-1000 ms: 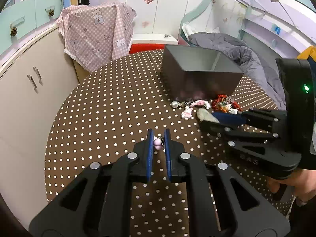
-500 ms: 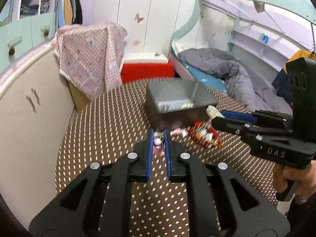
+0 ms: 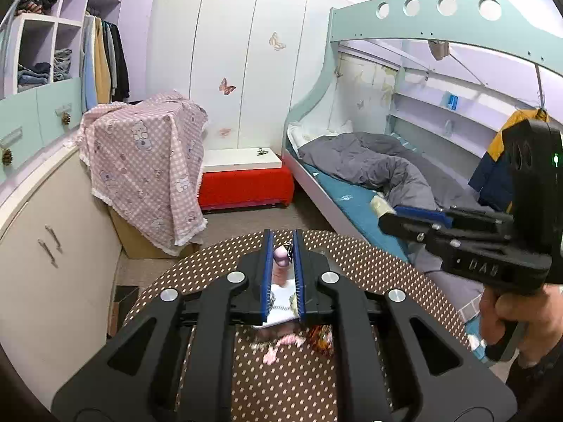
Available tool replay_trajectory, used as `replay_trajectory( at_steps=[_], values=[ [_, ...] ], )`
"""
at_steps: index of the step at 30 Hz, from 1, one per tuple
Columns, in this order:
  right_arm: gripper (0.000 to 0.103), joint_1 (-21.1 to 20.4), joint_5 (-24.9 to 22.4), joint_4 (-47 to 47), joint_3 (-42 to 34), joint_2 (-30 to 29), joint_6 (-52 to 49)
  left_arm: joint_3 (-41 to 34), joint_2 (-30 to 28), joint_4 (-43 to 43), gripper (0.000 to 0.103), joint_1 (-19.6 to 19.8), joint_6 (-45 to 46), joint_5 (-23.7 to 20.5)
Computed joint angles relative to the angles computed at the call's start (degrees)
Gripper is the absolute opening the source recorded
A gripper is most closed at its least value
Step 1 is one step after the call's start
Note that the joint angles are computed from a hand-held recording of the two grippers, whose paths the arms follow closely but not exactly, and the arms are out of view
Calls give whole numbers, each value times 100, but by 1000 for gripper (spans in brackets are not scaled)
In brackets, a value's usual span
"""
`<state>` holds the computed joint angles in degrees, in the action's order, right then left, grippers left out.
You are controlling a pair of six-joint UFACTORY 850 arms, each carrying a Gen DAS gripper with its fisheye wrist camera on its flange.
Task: Organize jewelry
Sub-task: 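Carry the jade pendant over the box with the right tool and release it, then lower the left tool onto the pink bunny charm and close it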
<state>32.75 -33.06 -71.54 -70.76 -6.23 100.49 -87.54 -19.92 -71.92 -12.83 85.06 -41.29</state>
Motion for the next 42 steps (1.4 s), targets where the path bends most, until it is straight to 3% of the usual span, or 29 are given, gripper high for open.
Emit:
replay_trajectory(
  at_steps=[15,16,17,18,20,24,28,42],
  values=[
    [28,-724,922,1580,-374,-611,-1267,-1032,-872,1038,12,-327,-1415,-49],
    [39,-746,932,1583,-384,-633,-1222,-1055,-885,1110,12,-349,-1471,15],
    [61,-768,878,1505,-388,-647,-1077,-1067,-893,1180,24,-373,-1544,97],
    [73,-758,790,1408,-376,-641,-930,-1047,-876,1279,60,-399,-1665,264],
    [92,-703,548,926,-278,-578,-309,-819,-745,772,96,-352,-1431,623],
    [95,-650,275,514,-43,-372,294,-728,-667,603,97,-266,-1428,809],
    [95,-536,-89,338,70,-205,593,-370,-388,159,97,-169,-873,1070],
    [95,100,-985,-34,23,110,725,787,602,-1216,97,136,654,1302]
  ],
)
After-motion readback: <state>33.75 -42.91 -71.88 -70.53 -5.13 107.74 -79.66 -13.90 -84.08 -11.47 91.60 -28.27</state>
